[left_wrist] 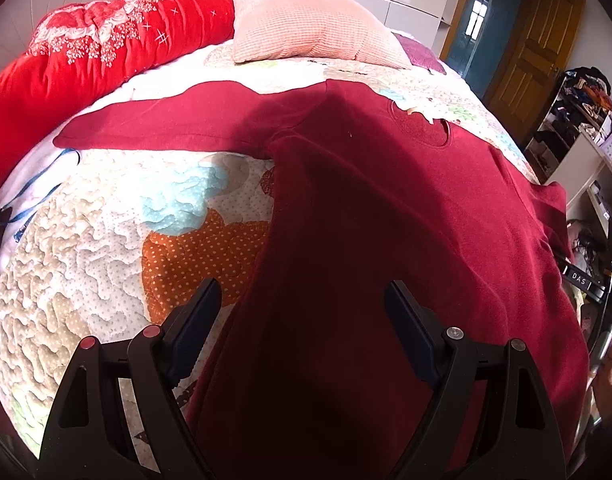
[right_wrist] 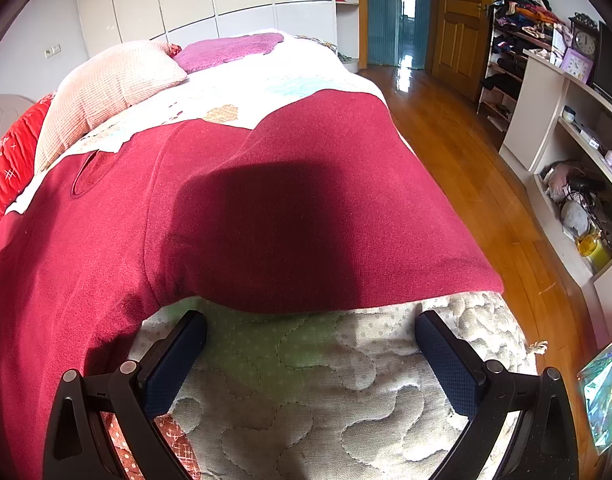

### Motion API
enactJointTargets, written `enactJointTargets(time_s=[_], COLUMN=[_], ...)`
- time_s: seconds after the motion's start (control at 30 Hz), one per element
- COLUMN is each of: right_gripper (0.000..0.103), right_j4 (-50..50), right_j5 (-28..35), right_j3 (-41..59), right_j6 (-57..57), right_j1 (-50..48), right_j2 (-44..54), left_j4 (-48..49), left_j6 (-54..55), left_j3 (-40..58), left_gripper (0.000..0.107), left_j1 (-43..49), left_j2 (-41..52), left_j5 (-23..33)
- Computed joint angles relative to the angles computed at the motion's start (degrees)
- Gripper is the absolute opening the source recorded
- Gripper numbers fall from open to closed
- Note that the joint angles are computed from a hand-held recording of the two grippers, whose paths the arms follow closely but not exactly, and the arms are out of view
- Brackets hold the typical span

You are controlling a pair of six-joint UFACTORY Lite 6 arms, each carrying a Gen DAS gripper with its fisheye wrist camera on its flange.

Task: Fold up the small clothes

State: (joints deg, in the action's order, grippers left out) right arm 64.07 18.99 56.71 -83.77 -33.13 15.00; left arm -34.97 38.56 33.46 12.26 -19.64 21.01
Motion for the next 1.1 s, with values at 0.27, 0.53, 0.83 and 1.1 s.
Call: enactJointTargets(time_s=[0.27, 0.53, 0.83, 1.1], right_gripper=[0.103, 0.101, 0.101, 0.102], right_j4=[-1.2, -11.8, -9.6, -7.8], right_j5=[-1.2, 10.0, 51.6, 82.0], right_j3=[0.1, -2.9, 1.2, 22.0], right_j6=[1.6, 9.5, 0.9, 3.9], right_j1=[1.0, -6.3, -32.2, -48.6], right_j2=[0.0, -8.7, -29.9, -29.5], left_j4=[11.7, 20.4, 19.7, 18.9], left_j6=[-11.9, -20.4, -21.1, -21.0], left_j3=[-3.4, -5.1, -5.8, -5.6], left_gripper=[0.084, 0.084, 0.084, 0.084], left_j1=[-2.9, -6.3, -7.6, -8.2], left_j2=[-9.3, -15.1, -18.0, -20.1], left_j5=[0.0, 1.2, 2.3, 3.6])
